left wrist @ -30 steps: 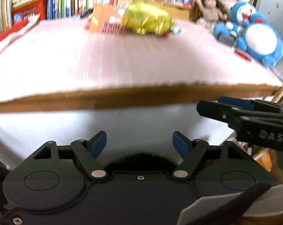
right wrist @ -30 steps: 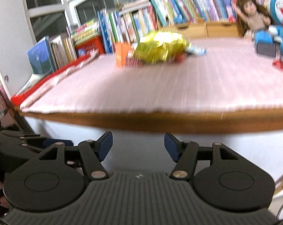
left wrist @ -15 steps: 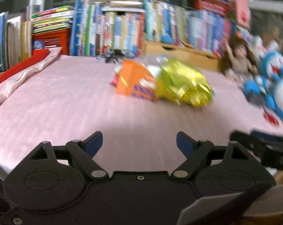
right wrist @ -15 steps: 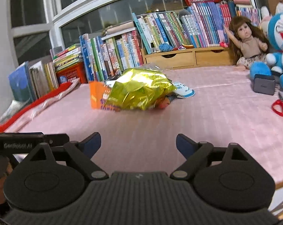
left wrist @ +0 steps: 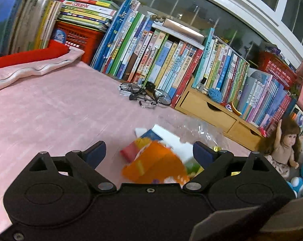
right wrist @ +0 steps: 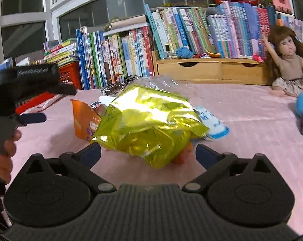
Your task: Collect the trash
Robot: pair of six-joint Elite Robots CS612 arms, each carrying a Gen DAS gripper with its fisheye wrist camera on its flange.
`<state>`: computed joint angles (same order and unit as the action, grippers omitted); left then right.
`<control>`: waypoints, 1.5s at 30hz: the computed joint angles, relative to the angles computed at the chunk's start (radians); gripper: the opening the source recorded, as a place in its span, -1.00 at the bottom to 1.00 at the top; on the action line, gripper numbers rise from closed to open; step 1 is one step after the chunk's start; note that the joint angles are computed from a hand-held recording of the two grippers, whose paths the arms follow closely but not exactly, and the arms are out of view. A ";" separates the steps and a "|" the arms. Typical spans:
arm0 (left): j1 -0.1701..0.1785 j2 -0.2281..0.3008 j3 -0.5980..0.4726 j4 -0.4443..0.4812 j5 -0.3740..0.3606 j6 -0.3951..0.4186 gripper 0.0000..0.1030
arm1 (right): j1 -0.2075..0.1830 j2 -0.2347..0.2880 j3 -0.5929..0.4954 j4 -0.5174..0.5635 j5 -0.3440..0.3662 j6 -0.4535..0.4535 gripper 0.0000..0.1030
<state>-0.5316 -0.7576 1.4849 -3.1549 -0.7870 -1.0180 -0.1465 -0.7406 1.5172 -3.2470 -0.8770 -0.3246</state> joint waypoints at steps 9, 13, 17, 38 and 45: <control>0.022 0.056 -0.091 0.131 -0.016 -0.014 0.83 | 0.020 0.022 -0.071 0.176 -0.004 -0.038 0.91; 0.028 0.055 -0.083 0.109 -0.052 -0.056 0.81 | 0.007 0.018 -0.056 0.164 0.037 -0.008 0.46; 0.033 0.049 -0.071 0.095 -0.096 -0.060 0.74 | -0.004 0.003 -0.028 0.142 0.060 -0.012 0.30; -0.013 -0.016 0.040 -0.003 -0.093 0.142 -0.77 | -0.087 -0.062 0.120 -0.092 0.009 0.007 0.02; -0.027 -0.059 0.109 0.034 -0.111 0.135 -0.75 | -0.093 -0.066 0.141 -0.114 -0.025 0.016 0.04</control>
